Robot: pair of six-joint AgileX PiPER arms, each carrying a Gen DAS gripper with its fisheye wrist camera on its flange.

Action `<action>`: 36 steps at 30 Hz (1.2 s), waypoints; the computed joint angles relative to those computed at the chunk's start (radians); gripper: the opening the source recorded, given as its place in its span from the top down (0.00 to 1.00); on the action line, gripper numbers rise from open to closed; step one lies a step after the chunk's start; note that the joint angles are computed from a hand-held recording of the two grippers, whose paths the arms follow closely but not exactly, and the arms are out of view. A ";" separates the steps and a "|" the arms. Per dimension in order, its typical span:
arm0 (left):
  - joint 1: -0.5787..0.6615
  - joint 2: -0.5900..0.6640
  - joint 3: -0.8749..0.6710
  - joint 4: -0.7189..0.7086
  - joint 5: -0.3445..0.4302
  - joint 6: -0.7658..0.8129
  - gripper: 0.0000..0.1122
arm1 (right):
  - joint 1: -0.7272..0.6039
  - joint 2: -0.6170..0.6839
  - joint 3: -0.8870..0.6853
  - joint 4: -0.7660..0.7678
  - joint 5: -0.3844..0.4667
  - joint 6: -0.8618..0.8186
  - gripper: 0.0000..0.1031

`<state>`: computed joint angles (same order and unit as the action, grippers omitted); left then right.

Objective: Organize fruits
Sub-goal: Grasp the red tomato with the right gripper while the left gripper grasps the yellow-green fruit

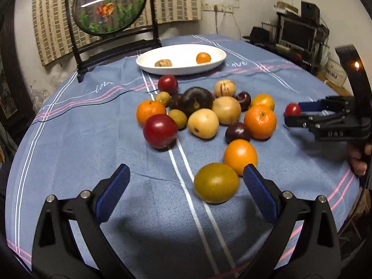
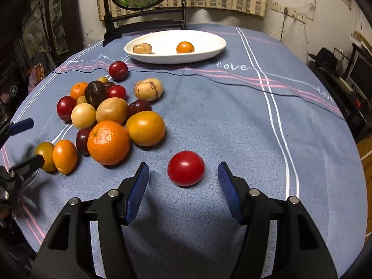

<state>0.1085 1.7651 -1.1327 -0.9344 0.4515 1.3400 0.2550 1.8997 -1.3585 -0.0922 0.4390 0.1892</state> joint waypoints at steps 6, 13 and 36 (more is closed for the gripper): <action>0.020 -0.014 0.026 -0.117 0.043 0.160 0.11 | 0.000 0.008 -0.014 0.028 0.015 -0.018 0.39; 0.022 0.015 -0.017 -0.051 0.069 0.072 0.11 | 0.000 0.029 -0.045 0.035 0.046 -0.007 0.51; 0.024 0.041 -0.038 -0.047 0.132 0.120 0.36 | -0.057 -0.007 0.026 0.250 -0.030 -0.143 0.69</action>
